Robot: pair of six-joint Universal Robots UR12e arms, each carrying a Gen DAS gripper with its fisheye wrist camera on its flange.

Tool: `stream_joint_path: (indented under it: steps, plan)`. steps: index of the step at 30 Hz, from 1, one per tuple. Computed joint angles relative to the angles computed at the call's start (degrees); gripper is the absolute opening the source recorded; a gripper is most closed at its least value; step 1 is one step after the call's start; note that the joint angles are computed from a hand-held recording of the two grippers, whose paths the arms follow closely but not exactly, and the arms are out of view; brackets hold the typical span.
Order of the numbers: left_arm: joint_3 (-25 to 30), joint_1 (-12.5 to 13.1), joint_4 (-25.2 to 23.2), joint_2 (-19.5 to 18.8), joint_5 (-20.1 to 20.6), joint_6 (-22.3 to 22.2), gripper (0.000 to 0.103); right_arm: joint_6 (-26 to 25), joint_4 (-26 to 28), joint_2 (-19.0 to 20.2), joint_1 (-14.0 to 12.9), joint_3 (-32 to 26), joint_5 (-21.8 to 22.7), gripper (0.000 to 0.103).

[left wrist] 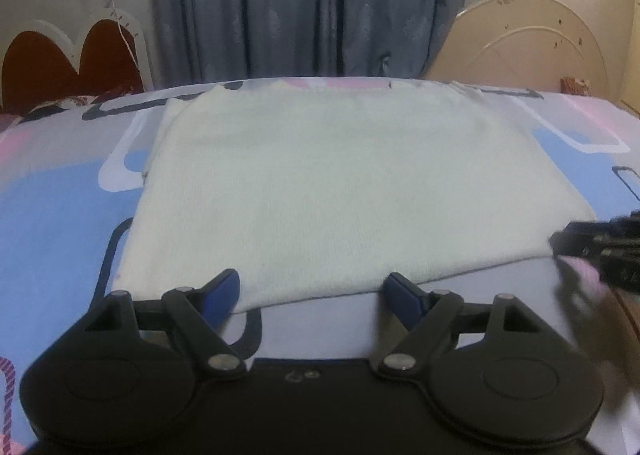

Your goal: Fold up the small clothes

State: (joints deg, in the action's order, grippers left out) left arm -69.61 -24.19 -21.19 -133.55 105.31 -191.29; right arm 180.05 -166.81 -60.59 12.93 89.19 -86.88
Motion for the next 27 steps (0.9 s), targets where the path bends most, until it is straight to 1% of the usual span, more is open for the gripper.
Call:
stream_joint_path:
  steps: [1, 2, 3, 4, 5, 6, 7, 10, 12, 15, 16, 17, 19, 20, 21, 22, 23, 24, 25, 26, 27]
  plan:
    - [-0.3, 0.01, 0.34, 0.09, -0.06, 0.1, 0.08, 0.69, -0.17, -0.25, 0.01, 0.07, -0.02, 0.019]
    - [-0.1, 0.06, 0.32, -0.01, -0.06, 0.28, 0.081, 1.79, -2.13, -0.48, -0.05, 0.58, 0.15, 0.019]
    - [-0.13, 0.06, 0.53, -0.09, 0.07, 0.45, 0.081, 2.36, -4.71, -0.47, 0.02, 1.17, -0.53, 0.019]
    - [-0.55, 0.01, 0.8, 0.11, 0.23, 0.43, 0.081, 2.33, -4.98, -0.5, 0.19, 1.38, -1.71, 0.019]
    - [-0.79, -0.04, 0.88, 0.24, 0.35, 0.33, 0.081, 2.32, -2.85, -0.4, 0.25, 1.11, -2.57, 0.019]
    - [-0.8, -0.04, 0.84, 0.26, 0.37, 0.28, 0.081, 2.14, -1.56, -0.25, 0.15, 1.05, -2.41, 0.019]
    - [-0.72, 0.03, 0.69, 0.26, 0.25, 0.28, 0.08, 1.36, -2.67, -0.15, 0.12, 1.27, -2.3, 0.019]
    - [-0.97, 0.29, 0.34, 0.63, -0.35, 0.37, 0.081, 1.16, -1.44, -0.2, 0.14, 0.79, -2.25, 0.019]
    - [-1.65, 0.59, -0.19, 1.29, 0.59, -1.22, 0.081, 1.35, -1.23, -0.24, 0.06, 0.78, -1.92, 0.019]
    - [-4.44, 1.86, -0.44, 3.02, 2.27, -6.25, 0.081, 1.49, -0.89, -0.38, -0.14, 0.77, -1.41, 0.019]
    - [-5.09, 2.12, -1.61, 3.56, 4.01, -8.1, 0.079, 1.4, -0.63, -0.52, -0.03, 0.81, -1.44, 0.019]
    - [-6.24, 2.44, -0.98, 4.26, 4.68, -9.57, 0.079, 1.22, -0.4, -0.53, -0.16, 0.79, -1.29, 0.019]
    - [-8.32, 2.75, 0.6, 5.75, 5.92, -14.91, 0.077, 1.3, 0.59, -0.42, -0.5, 0.14, -0.74, 0.019]
    - [-9.83, 2.95, 3.53, 6.49, 5.01, -17.62, 0.076, 2.72, 0.08, -0.71, -0.76, 0.34, 0.31, 0.019]
    - [-11.46, 3.19, 7.66, 7.05, 3.12, -20.27, 0.074, 4.29, -1.29, -0.97, -1.08, 0.72, 1.68, 0.019]
    - [-12.59, 3.45, 10.58, 7.36, 0.81, -23.17, 0.065, 5.83, -3.02, -1.2, -1.34, 1.23, 3.16, 0.019]
    - [-13.46, 3.95, 12.44, 7.52, -2.8, -26.79, 0.056, 6.89, -3.73, -1.31, -1.42, 1.34, 3.86, 0.019]
    - [-13.95, 4.66, 13.34, 7.42, -7.36, -31.51, 0.045, 8.1, -4.13, -1.35, -1.51, 1.25, 4.81, 0.018]
    - [-13.9, 4.99, 13.46, 6.91, -9.73, -36.42, 0.044, 9.13, -4.43, -1.28, -1.62, 1.03, 6.05, 0.013]
    - [-14.19, 5.04, 15.87, 6.4, -9.69, -38.99, 0.046, 9.93, -4.86, -1.13, -1.71, 0.75, 7.18, 0.009]
    - [-13.94, 4.92, 17.54, 5.79, -8.86, -40.43, 0.046, 10.33, -5.25, -0.91, -1.69, 0.33, 7.98, 0.008]
